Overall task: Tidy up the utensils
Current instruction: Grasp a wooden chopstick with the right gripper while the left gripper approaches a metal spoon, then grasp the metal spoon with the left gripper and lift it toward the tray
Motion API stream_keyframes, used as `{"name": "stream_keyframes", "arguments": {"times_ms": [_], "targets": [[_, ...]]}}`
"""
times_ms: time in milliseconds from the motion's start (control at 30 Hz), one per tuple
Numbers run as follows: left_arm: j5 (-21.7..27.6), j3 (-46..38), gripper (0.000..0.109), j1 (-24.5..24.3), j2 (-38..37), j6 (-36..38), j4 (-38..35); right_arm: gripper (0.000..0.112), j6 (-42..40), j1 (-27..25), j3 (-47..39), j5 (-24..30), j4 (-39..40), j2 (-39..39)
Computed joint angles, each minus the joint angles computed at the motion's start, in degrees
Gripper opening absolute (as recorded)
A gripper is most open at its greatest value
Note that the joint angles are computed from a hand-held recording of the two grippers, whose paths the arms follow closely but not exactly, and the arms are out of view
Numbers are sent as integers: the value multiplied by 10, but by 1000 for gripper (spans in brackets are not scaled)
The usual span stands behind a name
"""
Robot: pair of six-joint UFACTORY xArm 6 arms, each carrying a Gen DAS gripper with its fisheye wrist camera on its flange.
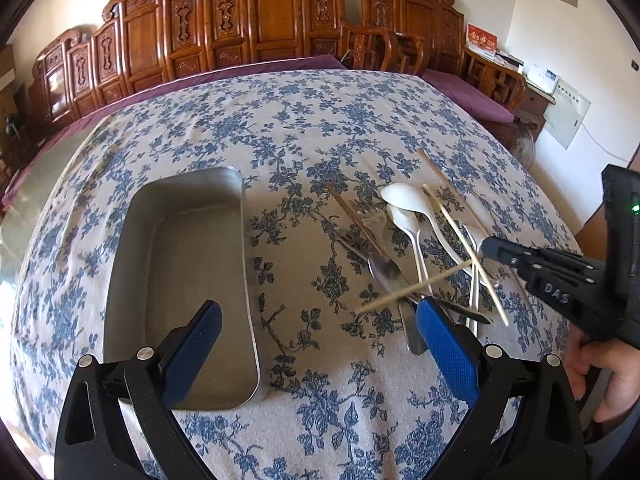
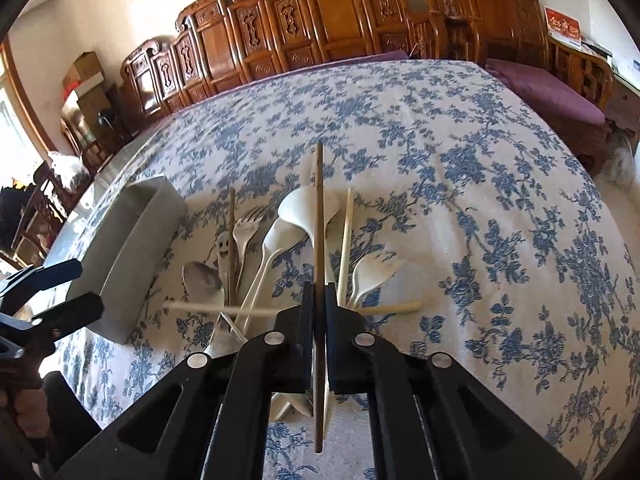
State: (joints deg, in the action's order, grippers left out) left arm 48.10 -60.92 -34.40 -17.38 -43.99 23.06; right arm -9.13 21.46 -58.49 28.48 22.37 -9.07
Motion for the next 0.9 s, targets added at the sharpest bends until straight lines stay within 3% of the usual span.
{"name": "stream_keyframes", "arguments": {"times_ms": [267,433,733,900], "targets": [[-7,-36,94,3,47,24,-18,6,-26,-22,5,0,36,-8],[-23,-47,85,13,71,42,-64,6,-14,-23,10,-3,19,-11],[-45,-79,55,37,138,106,-196,6,-7,-25,13,-6,10,-11],[-61,-69,30,34,146,106,-221,6,-17,-24,16,-6,17,-13]]}}
